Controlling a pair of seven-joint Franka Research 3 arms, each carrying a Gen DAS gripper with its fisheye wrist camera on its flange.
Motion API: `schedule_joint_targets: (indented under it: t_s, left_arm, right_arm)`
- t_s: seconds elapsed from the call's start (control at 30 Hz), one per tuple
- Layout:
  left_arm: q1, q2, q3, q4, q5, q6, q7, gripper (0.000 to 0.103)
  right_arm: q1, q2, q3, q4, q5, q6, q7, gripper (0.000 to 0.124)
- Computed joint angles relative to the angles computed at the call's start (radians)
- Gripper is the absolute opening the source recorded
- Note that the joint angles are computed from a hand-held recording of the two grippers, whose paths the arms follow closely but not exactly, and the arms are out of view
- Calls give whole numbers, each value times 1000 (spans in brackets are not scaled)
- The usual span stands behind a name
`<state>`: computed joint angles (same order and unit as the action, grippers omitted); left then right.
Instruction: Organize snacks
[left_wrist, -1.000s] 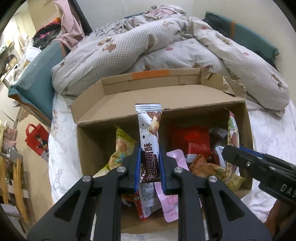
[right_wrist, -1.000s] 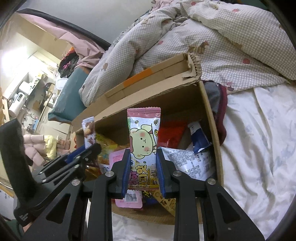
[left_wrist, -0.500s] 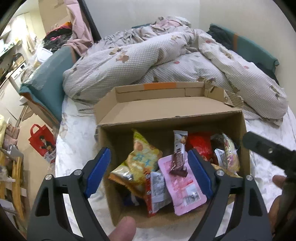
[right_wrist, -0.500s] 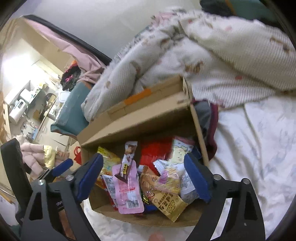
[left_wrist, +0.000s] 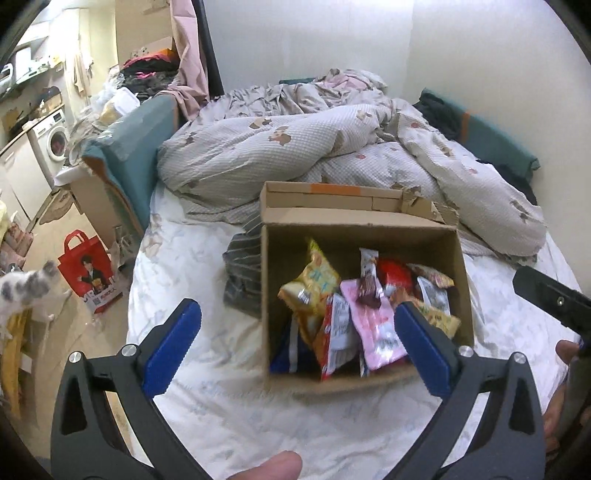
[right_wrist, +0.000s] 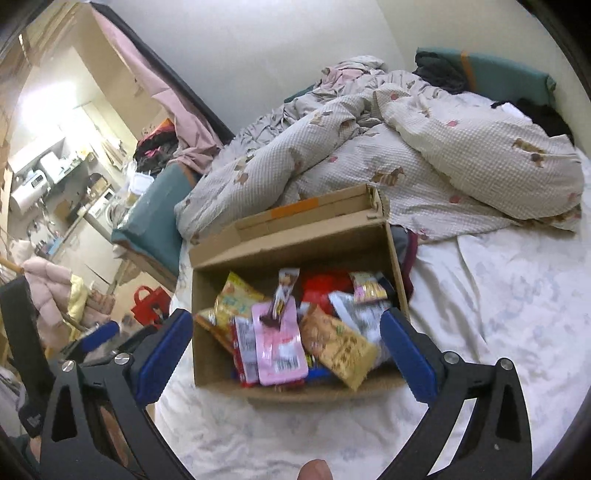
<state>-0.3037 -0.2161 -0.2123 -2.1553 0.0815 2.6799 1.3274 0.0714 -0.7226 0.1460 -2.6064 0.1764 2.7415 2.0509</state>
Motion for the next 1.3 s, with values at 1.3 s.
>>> schedule_joint_targets:
  t_s: [1.3]
  left_arm:
    - [-49, -199, 42, -300, -21, 60, -30, 103]
  right_arm:
    - [-21, -178, 210, -152, -306, -112, 306, 103]
